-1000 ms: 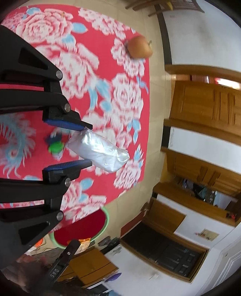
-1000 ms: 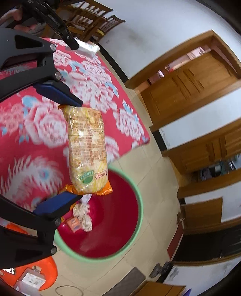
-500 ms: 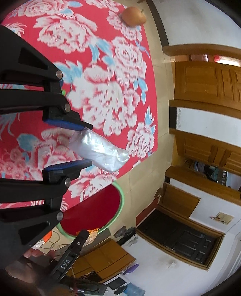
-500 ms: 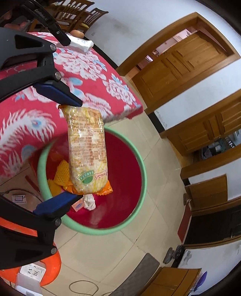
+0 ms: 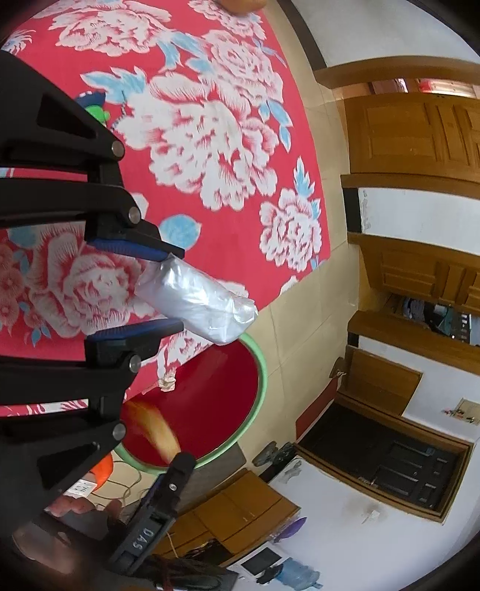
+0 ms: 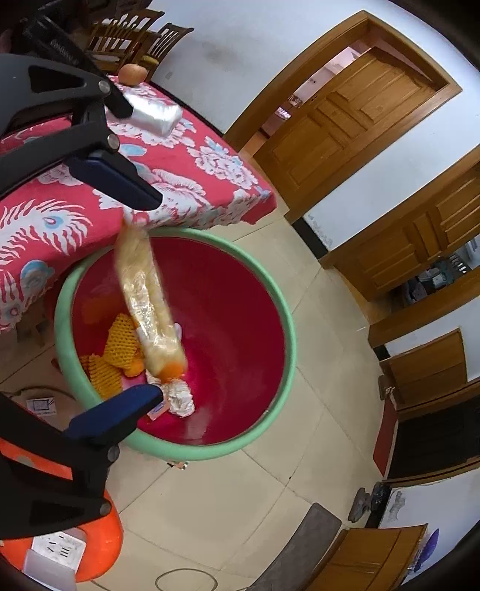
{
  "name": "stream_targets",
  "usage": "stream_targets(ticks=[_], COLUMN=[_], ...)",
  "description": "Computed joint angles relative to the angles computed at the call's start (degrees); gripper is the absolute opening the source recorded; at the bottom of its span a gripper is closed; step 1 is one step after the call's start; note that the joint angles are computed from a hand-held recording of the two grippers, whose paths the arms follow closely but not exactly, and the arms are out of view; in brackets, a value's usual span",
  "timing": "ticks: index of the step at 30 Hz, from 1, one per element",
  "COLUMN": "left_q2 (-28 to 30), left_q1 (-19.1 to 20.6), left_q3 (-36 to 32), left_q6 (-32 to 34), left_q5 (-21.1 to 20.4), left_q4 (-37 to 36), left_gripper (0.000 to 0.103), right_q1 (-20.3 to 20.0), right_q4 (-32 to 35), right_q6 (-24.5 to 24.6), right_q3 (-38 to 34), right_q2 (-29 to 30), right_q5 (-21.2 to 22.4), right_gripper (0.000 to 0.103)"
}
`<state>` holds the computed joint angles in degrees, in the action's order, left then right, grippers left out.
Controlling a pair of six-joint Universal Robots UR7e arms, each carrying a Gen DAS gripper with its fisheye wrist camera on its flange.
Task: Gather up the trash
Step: 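Carry the snack packet over the red bin and open the right tool while the left holds the bag, then open the left tool over the red bin to drop the clear bag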
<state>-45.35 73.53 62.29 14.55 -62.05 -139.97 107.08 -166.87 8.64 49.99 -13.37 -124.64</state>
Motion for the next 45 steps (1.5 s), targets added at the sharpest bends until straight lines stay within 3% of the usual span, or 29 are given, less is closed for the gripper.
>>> stream_targets(ticks=[5, 10, 22, 26, 28, 29, 41, 45], left_q2=[0.88, 2.6, 6.83, 6.36, 5.8, 5.48, 1.11, -0.09], left_q1=[-0.62, -1.09, -2.36, -2.02, -2.02, -2.03, -0.83, -0.27], left_q3=[-0.18, -1.77, -5.09, -4.81, -3.96, -3.53, -0.22, 0.73], left_q6=[0.46, 0.56, 3.46, 3.31, 3.86, 3.91, 1.36, 0.31], left_q5=[-0.46, -1.71, -2.89, -4.18, -3.43, -3.09, -1.37, 1.14], left_q4=[0.57, 3.13, 5.42, 5.17, 3.65, 2.95, 0.07, -1.3], left_gripper=[0.031, 0.032, 0.032, 0.039, 0.052, 0.053, 0.054, 0.054], right_q1=[-0.08, 0.49, 0.36, 0.34, 0.53, 0.59, 1.91, 2.59], right_q4=[-3.22, -6.01, -11.61, -9.5, -8.31, -8.0, -4.88, -4.53], right_q6=[-0.46, -0.67, 2.97, 2.58, 2.69, 2.56, 0.86, 0.45], right_q3=[2.31, 4.63, 9.57, 8.27, 7.15, 6.69, 4.77, 4.5], right_q2=[-1.42, -2.83, -5.64, -5.21, -4.57, -4.26, -2.55, -1.9], right_q5=[0.81, -1.16, -2.47, -2.69, -3.51, -3.23, -2.37, -1.91], right_gripper=[0.101, 0.101, 0.101, 0.101, 0.101, 0.101, 0.101, 0.101])
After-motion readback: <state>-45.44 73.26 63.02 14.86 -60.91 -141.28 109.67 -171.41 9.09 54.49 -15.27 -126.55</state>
